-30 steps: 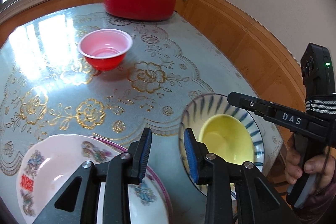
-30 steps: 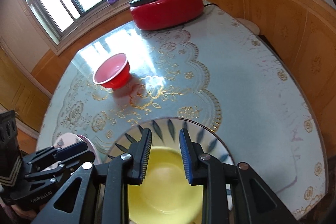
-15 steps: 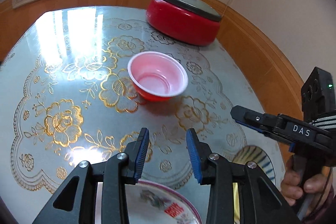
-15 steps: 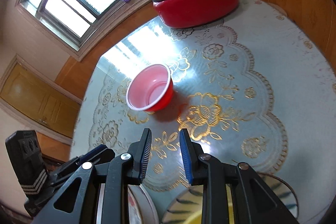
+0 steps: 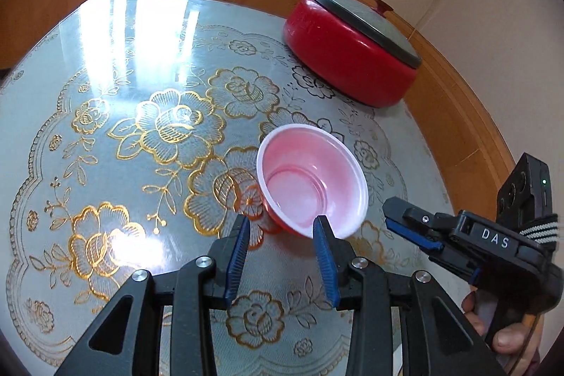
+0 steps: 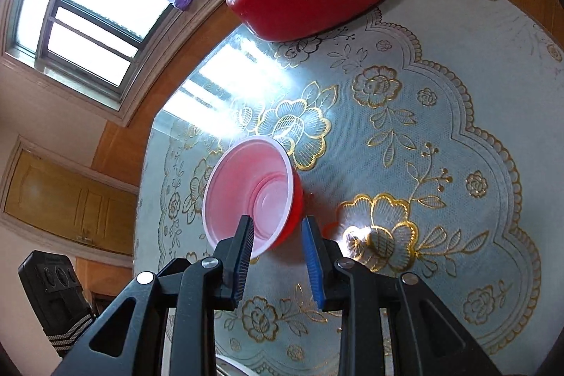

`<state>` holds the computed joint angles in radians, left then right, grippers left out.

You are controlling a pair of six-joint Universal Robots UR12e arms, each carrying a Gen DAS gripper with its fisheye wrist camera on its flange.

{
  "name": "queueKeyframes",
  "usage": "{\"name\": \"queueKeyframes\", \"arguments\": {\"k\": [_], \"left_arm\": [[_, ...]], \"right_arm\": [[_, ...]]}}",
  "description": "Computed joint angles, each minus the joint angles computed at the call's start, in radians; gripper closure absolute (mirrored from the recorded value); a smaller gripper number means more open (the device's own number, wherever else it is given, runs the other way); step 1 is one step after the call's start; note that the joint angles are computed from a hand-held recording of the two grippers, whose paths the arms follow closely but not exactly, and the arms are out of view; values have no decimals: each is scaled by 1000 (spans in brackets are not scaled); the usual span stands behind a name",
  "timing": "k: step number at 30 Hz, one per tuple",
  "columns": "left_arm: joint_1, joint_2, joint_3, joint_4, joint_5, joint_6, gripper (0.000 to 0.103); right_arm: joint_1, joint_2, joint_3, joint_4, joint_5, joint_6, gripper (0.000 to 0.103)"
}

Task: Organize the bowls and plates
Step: 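Move the left gripper to the pink-and-red bowl and grasp its rim, then lift the pink-and-red bowl with the left gripper over the yellow bowl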

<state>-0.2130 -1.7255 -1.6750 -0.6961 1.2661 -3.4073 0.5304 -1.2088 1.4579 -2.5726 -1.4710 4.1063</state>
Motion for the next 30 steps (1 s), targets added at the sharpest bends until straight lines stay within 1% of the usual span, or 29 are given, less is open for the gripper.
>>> {"name": "queueKeyframes", "arguments": {"k": [6, 13, 15, 16, 17, 18, 21, 23, 30], "left_arm": [[3, -33, 26, 11, -1, -25, 67], [-4, -65, 55, -4, 33, -25, 67], [-7, -78, 68, -18, 41, -15, 73], [-10, -84, 75, -29, 47, -9, 80], [-12, -89, 80, -37, 52, -5, 87], [-13, -92, 82, -44, 53, 1, 89], [-13, -84, 71, -34, 54, 20, 91], [-13, -75, 62, -26, 53, 33, 91], [-12, -36, 36, -22, 11, 58, 91]], "right_arm": [[-1, 27, -34, 31, -14, -3, 75], [-4, 42, -48, 63, -22, -6, 75], [-4, 50, -57, 74, -18, -14, 76], [-3, 55, -62, 79, -18, -24, 84], [-1, 58, -69, 88, -23, -36, 89], [2, 60, -74, 96, -30, -47, 92], [9, 55, -80, 113, -53, -74, 92], [8, 46, -70, 97, -47, -74, 93], [11, 11, -35, 87, -42, -78, 93]]}}
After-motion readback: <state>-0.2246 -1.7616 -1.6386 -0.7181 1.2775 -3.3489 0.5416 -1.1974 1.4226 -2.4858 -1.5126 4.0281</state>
